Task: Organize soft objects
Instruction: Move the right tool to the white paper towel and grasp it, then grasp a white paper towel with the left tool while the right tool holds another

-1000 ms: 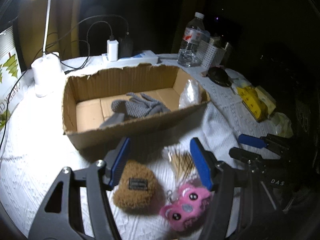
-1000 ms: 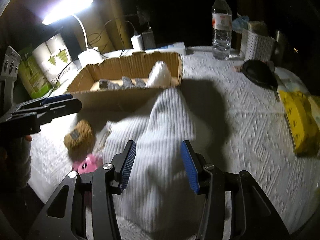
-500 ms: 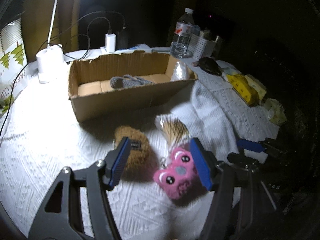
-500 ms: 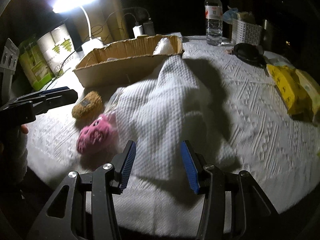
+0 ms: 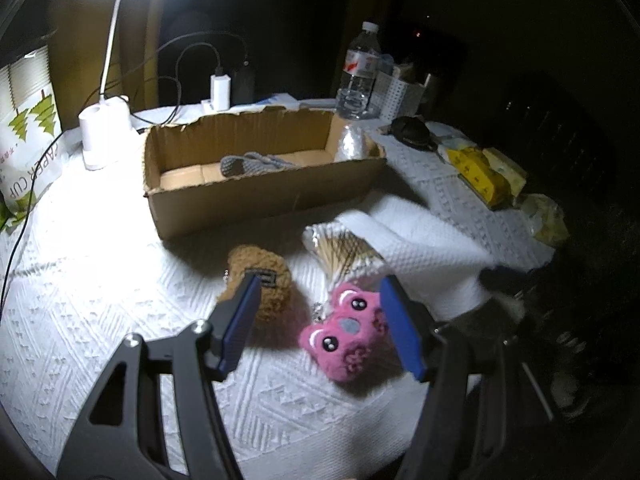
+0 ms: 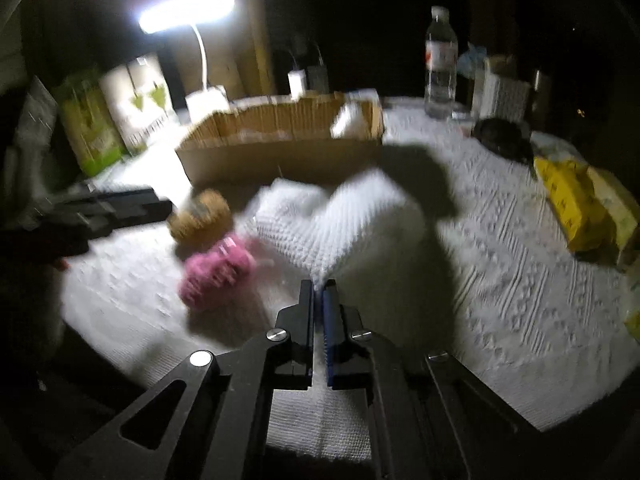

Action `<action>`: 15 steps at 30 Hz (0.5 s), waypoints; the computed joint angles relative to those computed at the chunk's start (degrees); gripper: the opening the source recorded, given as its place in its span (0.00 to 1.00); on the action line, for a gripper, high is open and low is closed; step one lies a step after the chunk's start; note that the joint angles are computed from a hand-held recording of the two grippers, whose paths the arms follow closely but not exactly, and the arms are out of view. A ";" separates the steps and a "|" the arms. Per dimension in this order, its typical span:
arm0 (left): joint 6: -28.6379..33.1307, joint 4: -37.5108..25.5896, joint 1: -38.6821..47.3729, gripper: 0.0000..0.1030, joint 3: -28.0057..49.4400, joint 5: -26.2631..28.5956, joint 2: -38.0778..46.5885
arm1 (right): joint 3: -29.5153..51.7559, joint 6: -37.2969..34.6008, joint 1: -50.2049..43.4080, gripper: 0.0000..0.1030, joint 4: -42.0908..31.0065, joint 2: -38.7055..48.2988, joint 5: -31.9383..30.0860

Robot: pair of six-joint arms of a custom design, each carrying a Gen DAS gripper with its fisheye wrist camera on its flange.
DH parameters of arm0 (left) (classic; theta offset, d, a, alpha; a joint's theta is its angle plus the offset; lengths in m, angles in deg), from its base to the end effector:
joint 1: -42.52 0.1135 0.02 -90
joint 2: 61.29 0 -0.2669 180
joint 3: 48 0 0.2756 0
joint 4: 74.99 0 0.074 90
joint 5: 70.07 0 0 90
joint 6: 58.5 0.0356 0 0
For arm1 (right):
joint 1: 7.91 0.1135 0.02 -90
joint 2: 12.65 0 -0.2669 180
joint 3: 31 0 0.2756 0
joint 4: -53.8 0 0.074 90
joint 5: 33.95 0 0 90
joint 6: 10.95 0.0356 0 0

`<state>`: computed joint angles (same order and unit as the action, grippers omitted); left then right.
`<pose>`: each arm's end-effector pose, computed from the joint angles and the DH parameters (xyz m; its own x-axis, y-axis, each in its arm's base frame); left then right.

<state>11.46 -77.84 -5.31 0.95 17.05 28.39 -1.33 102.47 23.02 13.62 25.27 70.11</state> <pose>0.2072 -0.2261 0.1250 -0.6801 0.2410 -0.6924 0.5139 0.8303 -0.2157 0.1367 0.0718 0.1568 -0.7321 0.0108 -0.6811 -0.0756 0.9924 0.0970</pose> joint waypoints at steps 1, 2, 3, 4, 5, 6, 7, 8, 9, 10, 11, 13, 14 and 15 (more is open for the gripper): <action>0.01 -0.19 -0.20 0.62 0.18 -0.19 -0.15 | 0.52 -0.66 -0.91 0.04 -1.62 -3.23 -0.65; 0.00 -0.34 -0.36 0.62 0.38 -0.37 -0.21 | 1.05 -1.21 -1.71 0.04 -2.69 -5.25 -1.11; -0.09 -0.50 -0.56 0.62 0.54 -0.58 -0.31 | 1.57 -1.80 -2.50 0.04 -3.43 -6.89 -1.36; -0.25 -0.72 -0.84 0.62 0.83 -0.84 -0.40 | 2.19 -2.79 -4.19 0.04 -4.29 -9.04 -2.58; -0.21 -0.79 -0.93 0.62 0.96 -0.91 -0.43 | 2.62 -3.63 -5.76 0.04 -4.80 -10.34 -3.89; -0.21 -0.91 -1.12 0.62 1.11 -1.09 -0.48 | 3.20 -4.79 -7.94 0.04 -5.22 -11.95 -5.25; -0.30 -1.08 -1.47 0.62 1.40 -1.40 -0.49 | 3.67 -5.48 -9.32 0.04 -5.53 -12.79 -6.09; -0.39 -1.18 -1.70 0.62 1.55 -1.57 -0.51 | 4.06 -6.39 -11.03 0.04 -5.63 -13.21 -7.39; -0.50 -1.30 -1.92 0.62 1.75 -1.73 -0.47 | 4.41 -7.58 -13.24 0.04 -5.61 -13.46 -9.05; -0.68 -1.51 -2.24 0.62 2.17 -1.96 -0.14 | 4.64 -8.27 -14.59 0.04 -5.70 -13.59 -9.75; -0.81 -1.61 -2.41 0.62 2.48 -2.08 0.15 | 4.57 -8.89 -15.93 0.04 -6.04 -14.12 -10.62; -1.04 -1.99 -2.88 0.62 3.50 -2.42 1.16 | 4.21 -10.53 -19.89 0.04 -6.23 -14.54 -13.66; -1.21 -2.26 -3.19 0.62 4.07 -2.70 1.72 | 3.80 -11.40 -22.27 0.04 -6.14 -14.49 -15.48; -1.43 -2.54 -3.55 0.62 4.63 -3.00 2.29 | 3.35 -11.91 -23.77 0.04 -5.92 -14.49 -16.42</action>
<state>10.03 -80.37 -8.86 5.58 14.05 30.68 2.01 90.56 -0.75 7.70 10.78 53.69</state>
